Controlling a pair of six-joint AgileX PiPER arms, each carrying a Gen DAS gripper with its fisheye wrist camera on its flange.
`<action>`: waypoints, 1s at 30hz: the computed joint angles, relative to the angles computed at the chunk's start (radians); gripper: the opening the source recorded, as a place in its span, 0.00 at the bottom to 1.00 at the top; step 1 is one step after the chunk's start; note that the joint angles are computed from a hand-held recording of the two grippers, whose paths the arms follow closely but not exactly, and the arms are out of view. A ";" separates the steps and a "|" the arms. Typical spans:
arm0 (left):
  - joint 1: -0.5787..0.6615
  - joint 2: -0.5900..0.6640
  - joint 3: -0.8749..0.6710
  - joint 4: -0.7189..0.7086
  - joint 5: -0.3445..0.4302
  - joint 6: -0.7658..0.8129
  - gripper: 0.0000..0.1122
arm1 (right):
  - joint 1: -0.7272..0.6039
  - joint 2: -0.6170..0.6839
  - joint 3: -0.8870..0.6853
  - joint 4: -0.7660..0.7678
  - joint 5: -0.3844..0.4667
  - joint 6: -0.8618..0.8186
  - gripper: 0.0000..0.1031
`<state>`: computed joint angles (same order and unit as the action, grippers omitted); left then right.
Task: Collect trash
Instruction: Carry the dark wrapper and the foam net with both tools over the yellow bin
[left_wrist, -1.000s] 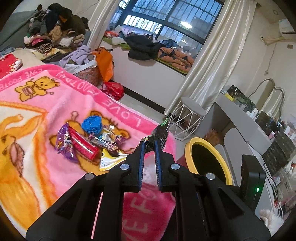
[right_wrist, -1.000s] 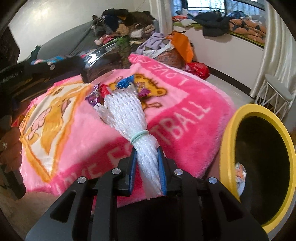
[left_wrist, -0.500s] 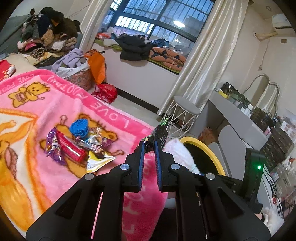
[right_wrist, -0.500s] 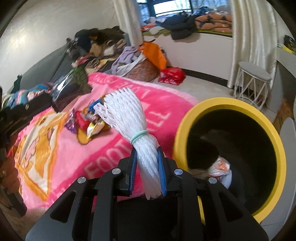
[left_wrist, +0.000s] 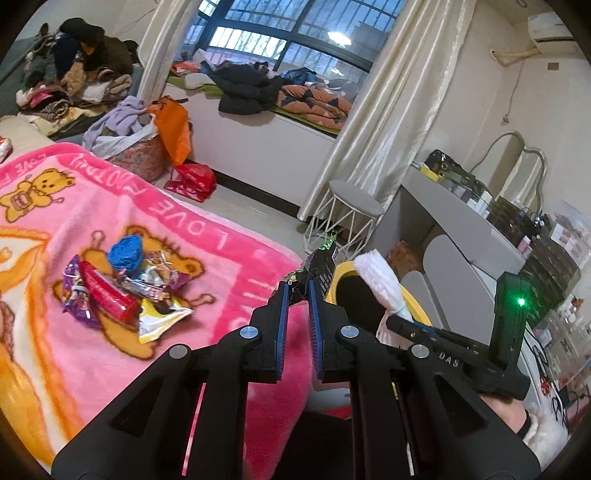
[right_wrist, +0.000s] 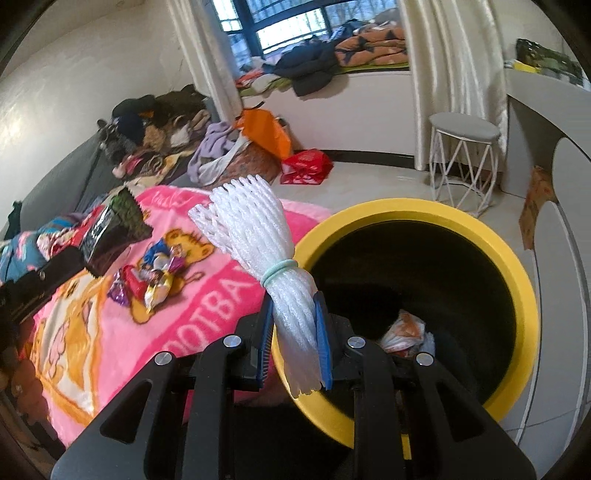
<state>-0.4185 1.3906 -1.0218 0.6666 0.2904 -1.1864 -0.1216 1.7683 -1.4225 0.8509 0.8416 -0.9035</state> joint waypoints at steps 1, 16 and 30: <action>-0.006 0.008 -0.006 0.000 -0.001 0.001 0.07 | -0.006 0.000 0.001 0.002 -0.003 0.000 0.20; -0.078 0.103 -0.105 -0.056 0.012 0.086 0.07 | -0.094 0.004 0.016 0.049 -0.102 -0.018 0.20; -0.140 0.214 -0.221 -0.130 0.035 0.194 0.07 | -0.151 0.046 -0.003 0.046 -0.144 0.015 0.20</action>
